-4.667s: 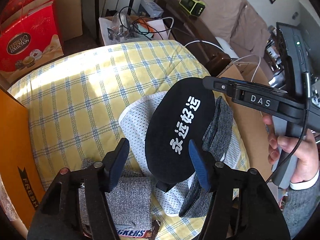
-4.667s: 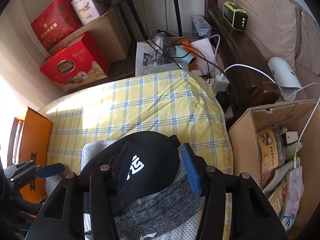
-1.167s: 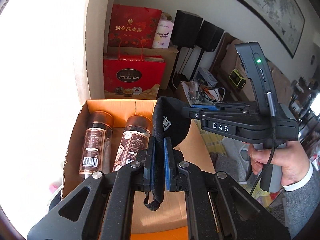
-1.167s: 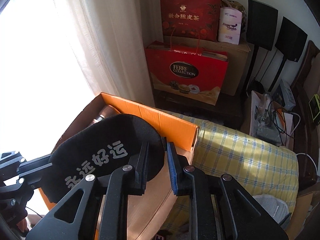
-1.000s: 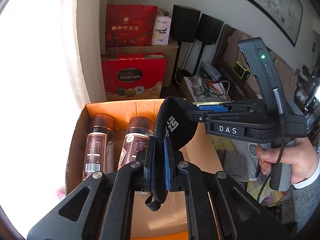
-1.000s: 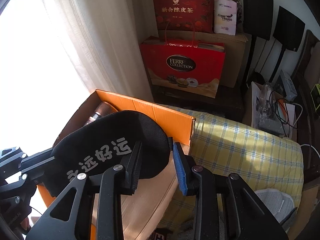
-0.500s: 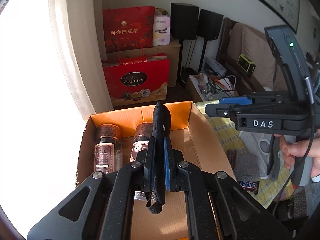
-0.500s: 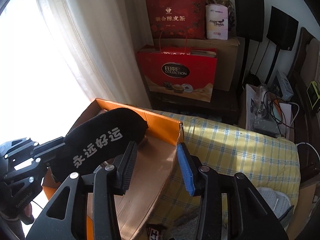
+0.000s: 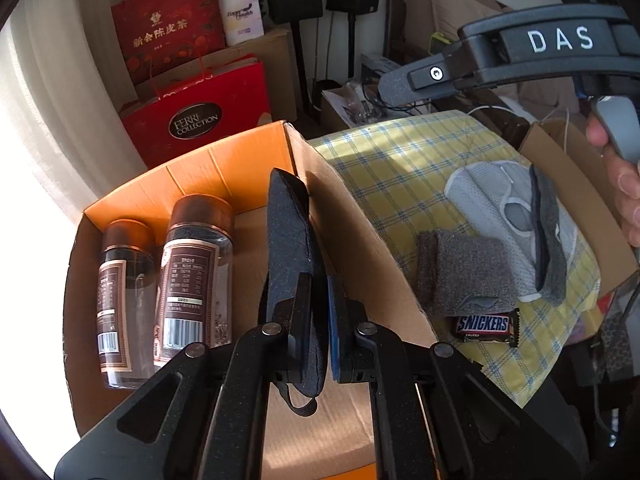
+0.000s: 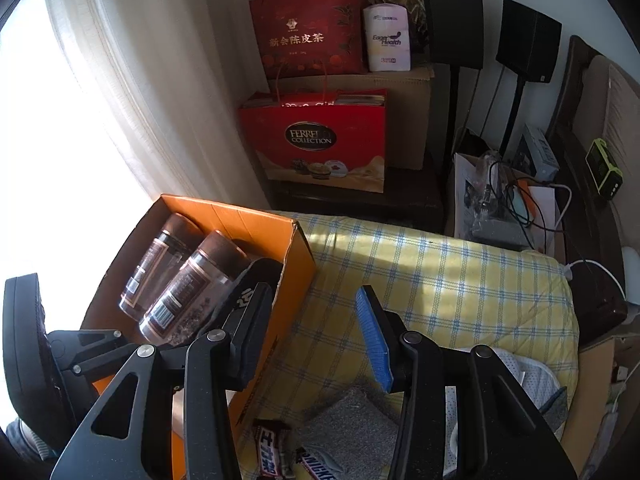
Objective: Organize objects
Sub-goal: 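Open the left tool to drop the mask beside the jars, then withdraw the left tool from the box toward the table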
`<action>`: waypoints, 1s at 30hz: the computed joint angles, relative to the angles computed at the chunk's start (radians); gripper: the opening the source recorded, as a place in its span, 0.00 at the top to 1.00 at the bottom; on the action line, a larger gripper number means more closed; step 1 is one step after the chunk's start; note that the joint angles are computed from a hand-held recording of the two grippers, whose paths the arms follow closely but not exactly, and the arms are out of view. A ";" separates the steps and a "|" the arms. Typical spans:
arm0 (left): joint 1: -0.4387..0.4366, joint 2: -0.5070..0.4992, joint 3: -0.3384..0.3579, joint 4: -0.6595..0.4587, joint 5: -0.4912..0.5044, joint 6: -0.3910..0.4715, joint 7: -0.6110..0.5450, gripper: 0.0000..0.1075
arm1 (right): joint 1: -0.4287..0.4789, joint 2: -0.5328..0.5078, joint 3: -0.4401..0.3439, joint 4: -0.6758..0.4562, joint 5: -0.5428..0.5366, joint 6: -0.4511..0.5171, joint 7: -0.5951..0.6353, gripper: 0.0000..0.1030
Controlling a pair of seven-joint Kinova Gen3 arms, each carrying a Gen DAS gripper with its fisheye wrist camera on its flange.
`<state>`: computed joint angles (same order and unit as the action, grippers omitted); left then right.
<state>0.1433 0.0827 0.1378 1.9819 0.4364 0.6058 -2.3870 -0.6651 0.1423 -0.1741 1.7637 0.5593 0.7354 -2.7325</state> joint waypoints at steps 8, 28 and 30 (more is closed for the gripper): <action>0.025 0.120 0.014 -0.112 -0.078 0.169 0.110 0.92 | 0.015 -0.035 -0.011 0.052 0.002 -0.009 -0.023 0.55; -0.189 0.085 -0.006 -0.153 0.222 0.274 0.005 0.27 | 0.038 -0.106 -0.068 0.134 0.066 0.042 -0.105 0.34; -0.197 0.059 -0.022 -0.144 0.264 0.286 -0.033 0.18 | 0.030 -0.107 -0.079 0.133 0.084 0.071 -0.122 0.30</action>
<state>-0.0535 0.1413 0.1160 1.8381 0.7003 0.8918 -2.4205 -0.6351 0.0349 -0.2530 1.8967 0.6438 0.8062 -2.8540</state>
